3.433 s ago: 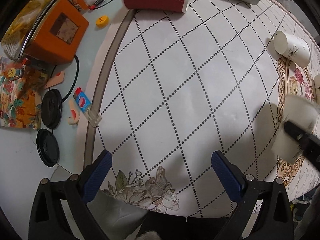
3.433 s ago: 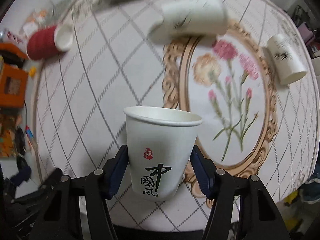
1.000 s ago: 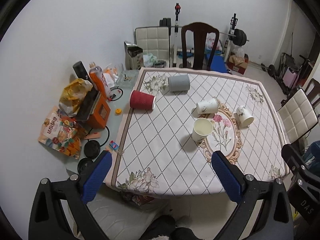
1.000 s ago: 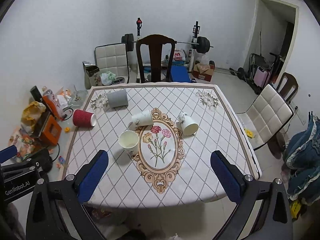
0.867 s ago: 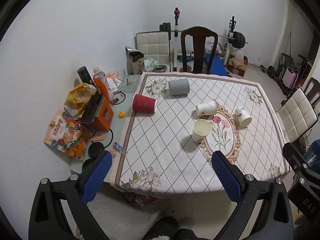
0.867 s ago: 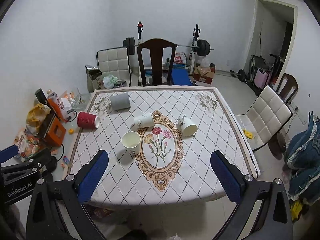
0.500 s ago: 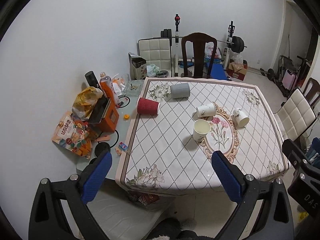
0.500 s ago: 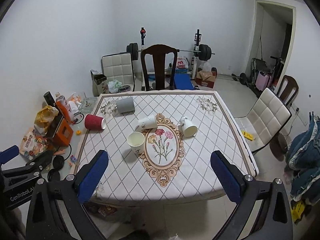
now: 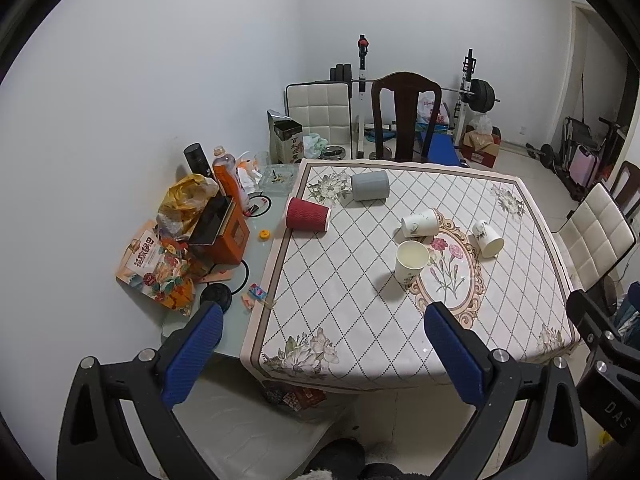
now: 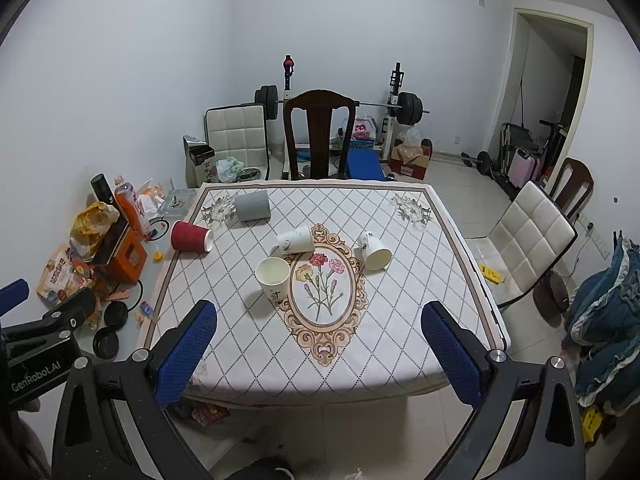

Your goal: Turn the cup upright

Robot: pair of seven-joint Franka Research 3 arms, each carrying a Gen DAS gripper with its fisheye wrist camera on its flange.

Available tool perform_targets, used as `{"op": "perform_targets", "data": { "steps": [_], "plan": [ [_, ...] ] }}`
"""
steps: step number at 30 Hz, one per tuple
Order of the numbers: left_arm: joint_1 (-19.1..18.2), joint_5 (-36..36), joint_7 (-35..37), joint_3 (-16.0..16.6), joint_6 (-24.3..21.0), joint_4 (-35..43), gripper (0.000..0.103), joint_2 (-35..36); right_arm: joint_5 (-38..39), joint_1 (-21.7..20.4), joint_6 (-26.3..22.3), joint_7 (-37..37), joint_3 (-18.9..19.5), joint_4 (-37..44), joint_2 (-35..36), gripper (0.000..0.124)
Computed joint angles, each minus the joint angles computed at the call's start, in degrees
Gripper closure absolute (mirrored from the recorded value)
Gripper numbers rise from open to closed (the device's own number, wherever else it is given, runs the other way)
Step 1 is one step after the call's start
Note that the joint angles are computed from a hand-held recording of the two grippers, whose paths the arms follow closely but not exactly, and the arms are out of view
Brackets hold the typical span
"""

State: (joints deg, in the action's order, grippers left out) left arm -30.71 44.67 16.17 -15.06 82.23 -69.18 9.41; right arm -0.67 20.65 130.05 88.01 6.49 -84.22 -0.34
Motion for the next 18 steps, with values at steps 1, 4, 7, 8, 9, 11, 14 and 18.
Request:
{"op": "perform_targets", "data": {
  "steps": [1, 4, 7, 8, 9, 11, 14, 18],
  "plan": [
    [0.13, -0.14, 0.12, 0.04, 0.31, -0.14, 0.000, -0.10, 0.10, 0.01, -0.03, -0.19, 0.00, 0.02, -0.04, 0.021],
    [0.00, 0.20, 0.20, -0.02, -0.11, -0.19, 0.000, -0.14, 0.44, 0.05, 0.13, -0.57, 0.02, 0.08, -0.05, 0.021],
    [-0.45, 0.70, -0.69, -0.17, -1.10, -0.06, 0.000, -0.09, 1.24, 0.05, 0.23, -1.16, 0.02, 0.10, -0.03, 0.021],
    [-0.57, 0.82, -0.91, -0.20, -1.38, -0.01, 0.000, -0.08, 1.56, 0.03, 0.18, -1.52, 0.00, 0.04, -0.08, 0.021],
    [-0.75, 1.05, -1.14, -0.25, -1.80, 0.25, 0.000, 0.10, 1.86, 0.02, 0.13, -1.85, -0.02, 0.09, -0.02, 0.021],
    [-1.17, 1.45, -1.52, -0.28, -2.71, 0.76, 0.000, 0.40, 2.33, 0.03, 0.20, -2.27, -0.01, 0.04, 0.04, 0.021],
    [-1.69, 1.82, -1.88, -0.24, -3.47, 1.52, 0.000, 0.85, 3.07, 0.01, 0.24, -3.02, -0.06, -0.18, 0.03, 0.021],
    [-2.08, 2.01, -2.03, -0.05, -3.85, 2.11, 0.000, 1.17, 3.71, -0.11, 0.17, -3.73, -0.14, -0.21, 0.07, 0.021]
  ]
}}
